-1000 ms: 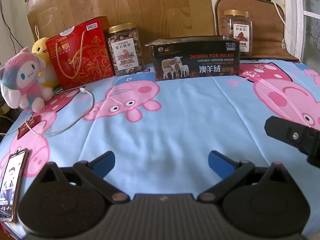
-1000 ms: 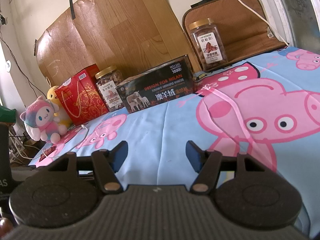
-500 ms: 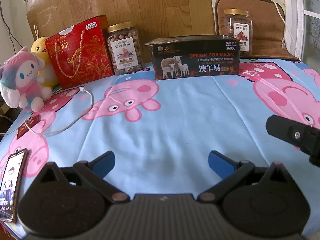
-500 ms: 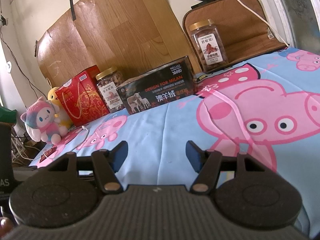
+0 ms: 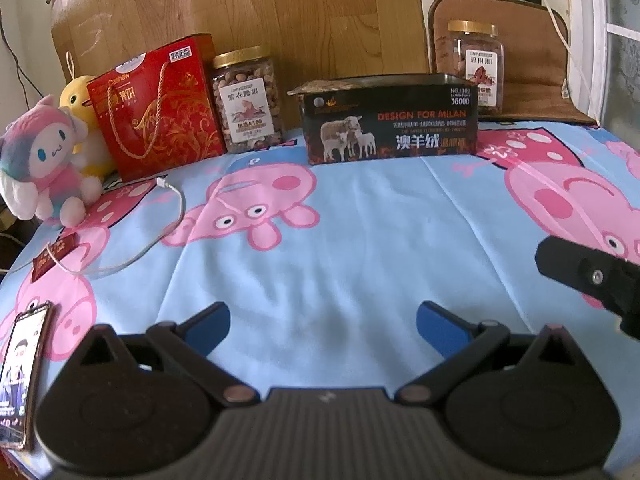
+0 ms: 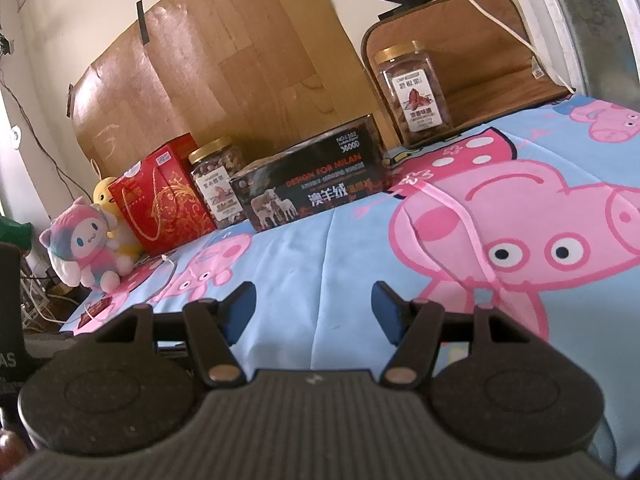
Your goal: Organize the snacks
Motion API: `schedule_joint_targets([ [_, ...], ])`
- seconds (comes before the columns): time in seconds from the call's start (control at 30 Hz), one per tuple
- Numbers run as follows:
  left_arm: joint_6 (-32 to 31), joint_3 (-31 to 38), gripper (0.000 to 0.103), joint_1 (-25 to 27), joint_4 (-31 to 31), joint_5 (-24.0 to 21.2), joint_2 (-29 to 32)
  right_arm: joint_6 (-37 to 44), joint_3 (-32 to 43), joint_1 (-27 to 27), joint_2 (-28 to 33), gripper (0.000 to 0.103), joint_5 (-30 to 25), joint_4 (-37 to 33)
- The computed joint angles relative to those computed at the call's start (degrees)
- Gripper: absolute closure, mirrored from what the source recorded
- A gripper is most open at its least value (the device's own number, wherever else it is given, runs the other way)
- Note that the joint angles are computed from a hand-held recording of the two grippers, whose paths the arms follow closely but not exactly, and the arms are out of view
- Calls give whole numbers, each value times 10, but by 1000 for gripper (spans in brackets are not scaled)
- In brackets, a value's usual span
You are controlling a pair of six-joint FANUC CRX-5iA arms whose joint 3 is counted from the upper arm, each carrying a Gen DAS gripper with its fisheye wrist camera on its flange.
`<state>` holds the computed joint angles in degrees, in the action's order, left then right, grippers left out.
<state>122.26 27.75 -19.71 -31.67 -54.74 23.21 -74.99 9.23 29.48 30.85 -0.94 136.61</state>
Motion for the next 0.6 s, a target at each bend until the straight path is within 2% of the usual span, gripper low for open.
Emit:
schedule_joint_targets([
  [0.1,-4,5,0,2,2,7,1,56,-12,9,-2,37,-18,-61],
  [0.3,-21,16,0,7,15,23,6,130,-25,23,-5,37,-50,-137],
  [0.6,-53,26,0,23,53,60,12,201,-30,37,-6,37,-93,-207],
])
